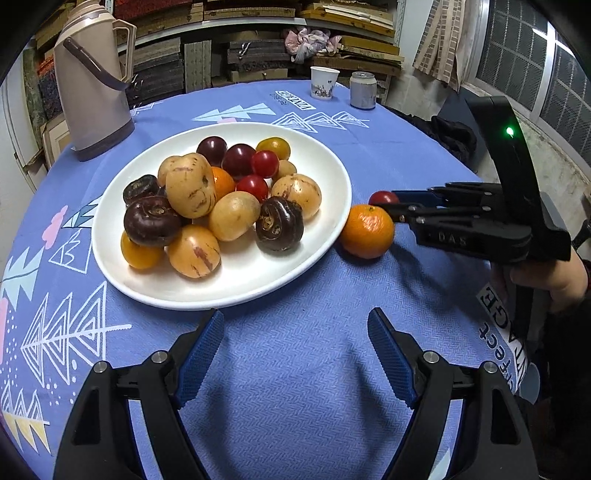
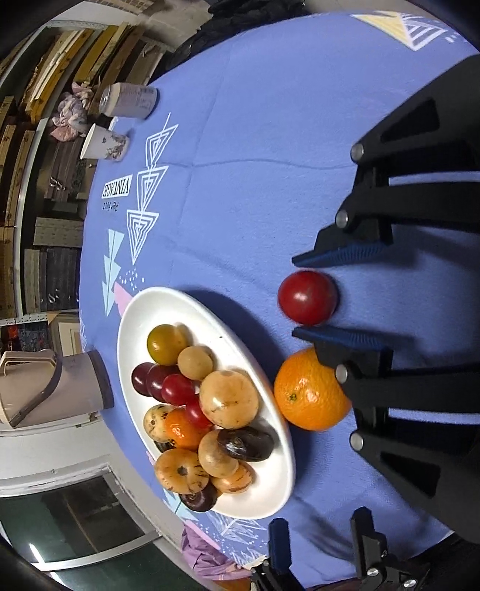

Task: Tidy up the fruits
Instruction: 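Grasp the red tomato on the cloth with the right tool, then grasp the orange mandarin with the left tool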

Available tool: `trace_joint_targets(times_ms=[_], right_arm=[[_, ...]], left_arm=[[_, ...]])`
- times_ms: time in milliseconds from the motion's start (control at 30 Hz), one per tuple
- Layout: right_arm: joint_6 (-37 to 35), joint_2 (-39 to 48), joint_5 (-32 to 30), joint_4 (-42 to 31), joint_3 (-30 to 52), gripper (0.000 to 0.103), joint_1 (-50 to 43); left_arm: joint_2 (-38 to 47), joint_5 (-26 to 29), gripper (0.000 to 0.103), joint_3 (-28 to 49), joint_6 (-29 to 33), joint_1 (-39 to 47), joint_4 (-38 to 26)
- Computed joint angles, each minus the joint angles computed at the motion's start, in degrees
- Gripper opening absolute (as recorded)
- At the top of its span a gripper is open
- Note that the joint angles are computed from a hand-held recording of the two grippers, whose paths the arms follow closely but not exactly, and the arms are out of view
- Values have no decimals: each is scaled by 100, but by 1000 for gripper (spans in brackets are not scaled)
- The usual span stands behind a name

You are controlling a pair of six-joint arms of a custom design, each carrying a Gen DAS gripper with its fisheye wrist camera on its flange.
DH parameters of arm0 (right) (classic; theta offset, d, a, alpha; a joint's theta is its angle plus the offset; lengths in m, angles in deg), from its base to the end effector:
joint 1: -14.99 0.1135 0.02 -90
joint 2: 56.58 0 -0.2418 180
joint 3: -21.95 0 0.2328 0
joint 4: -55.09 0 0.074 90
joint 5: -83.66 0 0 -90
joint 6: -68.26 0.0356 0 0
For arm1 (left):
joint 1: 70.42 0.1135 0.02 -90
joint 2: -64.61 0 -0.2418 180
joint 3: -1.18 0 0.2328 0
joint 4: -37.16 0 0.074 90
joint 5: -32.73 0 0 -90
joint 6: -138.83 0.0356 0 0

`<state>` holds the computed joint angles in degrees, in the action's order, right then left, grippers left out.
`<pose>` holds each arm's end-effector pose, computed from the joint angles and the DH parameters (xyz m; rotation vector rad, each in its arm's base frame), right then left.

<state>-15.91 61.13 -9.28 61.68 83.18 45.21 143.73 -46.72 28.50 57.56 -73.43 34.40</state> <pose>0.2856 0.1685 0.0497 -0.5444 2.4093 0.3393 0.1809 -0.0160 0.0792 0.3302 2.4883 -0.1914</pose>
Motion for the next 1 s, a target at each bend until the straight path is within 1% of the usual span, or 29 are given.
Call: trace_joint_targets(times_ms=[67,200,333,433,533,667,767,833,1000], right_arm=[[-24,43,-207,29,27,30,-112],[-13,-57,-206,75,-112,29,-91],[159,-368,-243,393,-597,30,-188],[167,-558,-202,552,-930,30,-231],[128,-700,-203,703,-1229,29,-274],[108,-849,-264,920,-1584,29,-367],[45,-931,-335,1048,-1771,29,-417],[14,-978,-412,1153,-1882,29,-457],[-42,-1055,-662,1486,-2151,29,-522]], left_arm=[[32,-9,81,14,-21,-32,3],[250,-44,81,132,-148,-157,76],[555,29,82,362,-374,-433,32],[682,-245,82,414,-510,-843,152],[857,-272,82,546,-761,-1035,141],[1131,-459,82,738,-1210,-1250,155],[1362,-928,82,919,-1726,-1541,141],[1465,-1118,82,1015,-2036,-1652,112],[1683,-1356,82,1247,-2886,-1775,51]])
